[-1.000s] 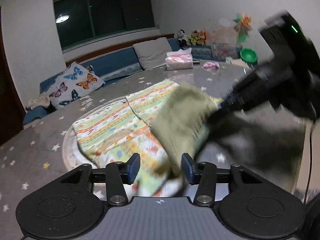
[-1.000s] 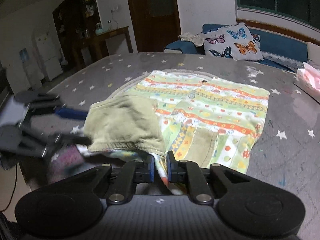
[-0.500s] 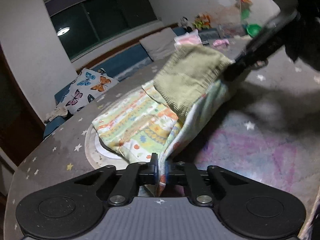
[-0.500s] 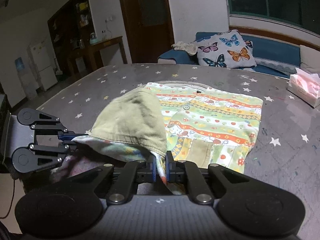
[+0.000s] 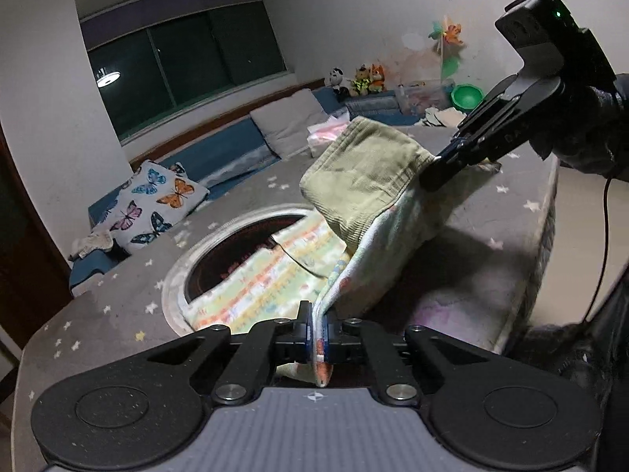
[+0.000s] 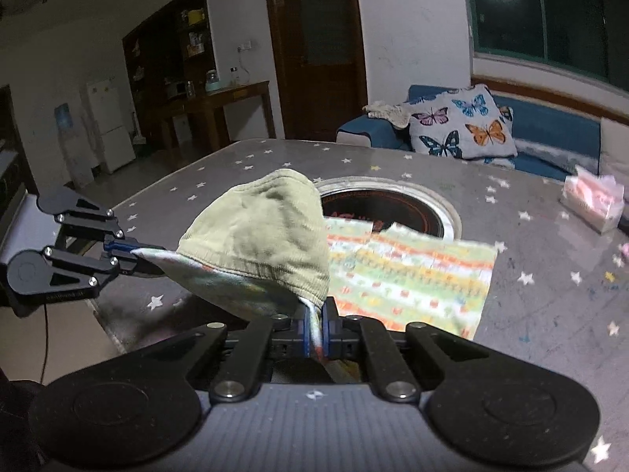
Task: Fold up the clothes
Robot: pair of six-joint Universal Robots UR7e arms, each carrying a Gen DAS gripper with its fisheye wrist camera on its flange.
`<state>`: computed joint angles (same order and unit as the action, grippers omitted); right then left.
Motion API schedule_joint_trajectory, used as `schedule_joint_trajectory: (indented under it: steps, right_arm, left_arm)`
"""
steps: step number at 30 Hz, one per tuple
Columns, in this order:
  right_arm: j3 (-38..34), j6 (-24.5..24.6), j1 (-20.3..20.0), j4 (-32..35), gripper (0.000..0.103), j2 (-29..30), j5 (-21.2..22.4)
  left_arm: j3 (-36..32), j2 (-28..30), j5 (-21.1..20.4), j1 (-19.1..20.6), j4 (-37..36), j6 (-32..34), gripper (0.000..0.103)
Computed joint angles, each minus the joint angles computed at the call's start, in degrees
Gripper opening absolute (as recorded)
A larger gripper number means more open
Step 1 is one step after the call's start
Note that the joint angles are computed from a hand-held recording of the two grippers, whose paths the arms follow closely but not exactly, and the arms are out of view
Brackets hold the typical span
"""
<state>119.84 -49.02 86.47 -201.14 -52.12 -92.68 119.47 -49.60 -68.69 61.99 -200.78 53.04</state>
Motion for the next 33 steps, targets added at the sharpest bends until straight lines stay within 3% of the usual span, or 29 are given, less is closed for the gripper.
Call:
schedule_joint_trajectory:
  steps: [8, 17, 21, 27, 29, 33]
  right_arm:
    - [-13.1, -1.7, 2.7, 7.2, 0.005, 4.8, -3.4]
    - [-37.2, -0.8, 3.1, 20.9, 0.005, 17.8, -9.5]
    - [-43.3, 0.9, 1.8, 20.5, 0.009, 23.3, -11.1]
    - [-42.8, 4.5, -0.2, 15.2, 0.022, 23.6, -10.7]
    - [-39.9, 5.0, -0.9, 13.7, 0.040, 21.6, -9.7]
    - [-34.8, 5.0, -2.1, 10.8, 0.043, 18.4, -10.3]
  left_arm:
    - [-14.4, 4.7, 1.1, 2.6, 10.0, -6.5, 0.005]
    - [-35.3, 14.8, 5.9, 6.7, 26.5, -14.0, 0.006]
    - [-40.6, 18.4, 7.9, 8.1, 29.4, -17.2, 0.011]
    - [-41.0, 20.0, 9.1, 8.5, 25.7, -17.7, 0.017]
    - [-40.9, 20.0, 9.0, 8.5, 25.1, -17.6, 0.017]
    - [-41.8, 20.2, 9.3, 8.6, 25.4, -18.5, 0.018]
